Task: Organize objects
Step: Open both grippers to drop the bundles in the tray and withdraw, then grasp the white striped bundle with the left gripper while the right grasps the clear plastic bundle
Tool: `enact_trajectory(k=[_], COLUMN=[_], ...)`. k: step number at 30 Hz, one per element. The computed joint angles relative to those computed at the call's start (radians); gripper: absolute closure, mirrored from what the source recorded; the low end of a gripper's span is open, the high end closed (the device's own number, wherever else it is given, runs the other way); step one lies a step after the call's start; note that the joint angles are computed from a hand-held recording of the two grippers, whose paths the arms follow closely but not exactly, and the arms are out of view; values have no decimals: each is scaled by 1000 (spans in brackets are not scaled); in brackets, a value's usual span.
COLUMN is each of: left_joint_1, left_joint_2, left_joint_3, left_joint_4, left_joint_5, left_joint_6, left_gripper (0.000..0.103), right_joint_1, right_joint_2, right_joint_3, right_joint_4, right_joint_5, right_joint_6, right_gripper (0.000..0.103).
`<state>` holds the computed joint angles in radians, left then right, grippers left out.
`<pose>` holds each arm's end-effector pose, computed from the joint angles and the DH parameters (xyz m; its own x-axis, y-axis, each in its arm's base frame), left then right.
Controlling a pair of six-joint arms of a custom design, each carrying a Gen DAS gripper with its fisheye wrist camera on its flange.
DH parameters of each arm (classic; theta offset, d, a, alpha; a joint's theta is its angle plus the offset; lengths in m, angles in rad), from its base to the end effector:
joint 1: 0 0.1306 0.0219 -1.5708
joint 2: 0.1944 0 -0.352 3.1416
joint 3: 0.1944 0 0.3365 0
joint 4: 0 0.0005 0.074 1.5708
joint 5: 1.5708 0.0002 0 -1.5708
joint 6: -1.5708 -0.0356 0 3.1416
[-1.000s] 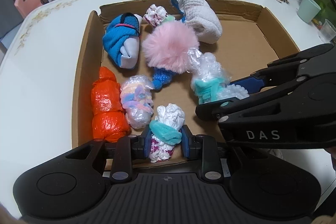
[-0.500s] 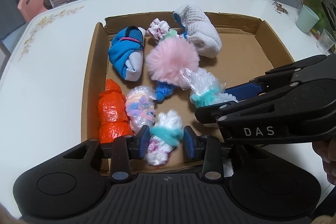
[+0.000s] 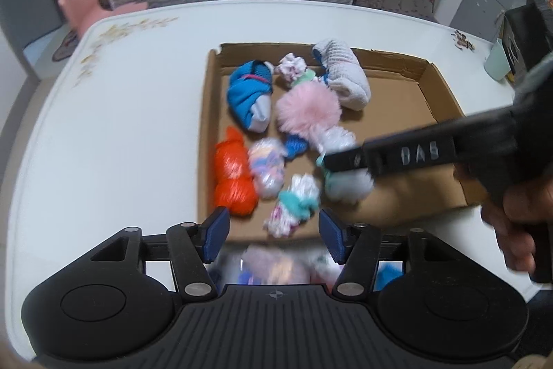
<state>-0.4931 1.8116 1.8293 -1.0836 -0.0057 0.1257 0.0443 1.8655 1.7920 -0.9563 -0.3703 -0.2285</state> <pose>0.4928 -0.2651 0.3597 -0.8239 0.3004 -0.4805 0.3706 0.9271 -0.0557 0.5768 0.0380 0.3246 -0.8856 0.1721 -0.4313 -0.0276 0.9077 0.4188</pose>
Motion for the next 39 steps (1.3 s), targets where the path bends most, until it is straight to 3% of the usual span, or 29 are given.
enact_trajectory(k=[3, 6, 9, 12, 14, 17, 19, 21, 23, 27, 29, 33, 35, 39], left_joint_1=[-11, -31, -36, -50, -63, -75, -79, -76, -79, -78, -76, -66, -61, -49], left_joint_2=[-68, -133, -170, -188, -186, -179, -161, -150, -145, -151, -152, -164, -169, -174], left_joint_3=[-78, -174, -244, -297, -312, -332, -332, -337, -338, -354, -364, -394, -404, -406], left_joint_4=[-9, -8, -21, -13, -12, 4, 8, 18, 26, 40, 53, 84, 93, 97], left_joint_5=[8, 20, 79, 101, 105, 80, 63, 75, 65, 64, 65, 92, 103, 121], left_joint_6=[30, 56, 135, 163, 167, 169, 172, 187, 197, 193, 203, 235, 252, 270], left_gripper=[34, 34, 33, 32, 31, 30, 29, 26, 24, 23, 22, 23, 23, 23], right_joint_1=[-8, -3, 1, 42, 89, 166, 198, 216, 231, 232, 227, 239, 241, 238], right_joint_2=[-41, -118, -233, -423, -550, -647, -655, -635, -604, -541, -520, -497, -483, -475], right_joint_3=[-36, -109, -226, -419, -547, -649, -665, -661, -650, -625, -629, -636, -630, -629], right_joint_4=[14, 19, 46, 117, 154, 157, 140, 111, 87, 67, 66, 62, 61, 61], right_joint_5=[13, 87, 154, 305, 412, 490, 482, 445, 432, 409, 377, 363, 367, 359], right_joint_6=[-6, 12, -17, -56, -80, -133, -170, -202, -194, -179, -196, -197, -192, -192], right_gripper=[51, 50, 45, 30, 14, 10, 10, 15, 28, 35, 48, 53, 63, 68])
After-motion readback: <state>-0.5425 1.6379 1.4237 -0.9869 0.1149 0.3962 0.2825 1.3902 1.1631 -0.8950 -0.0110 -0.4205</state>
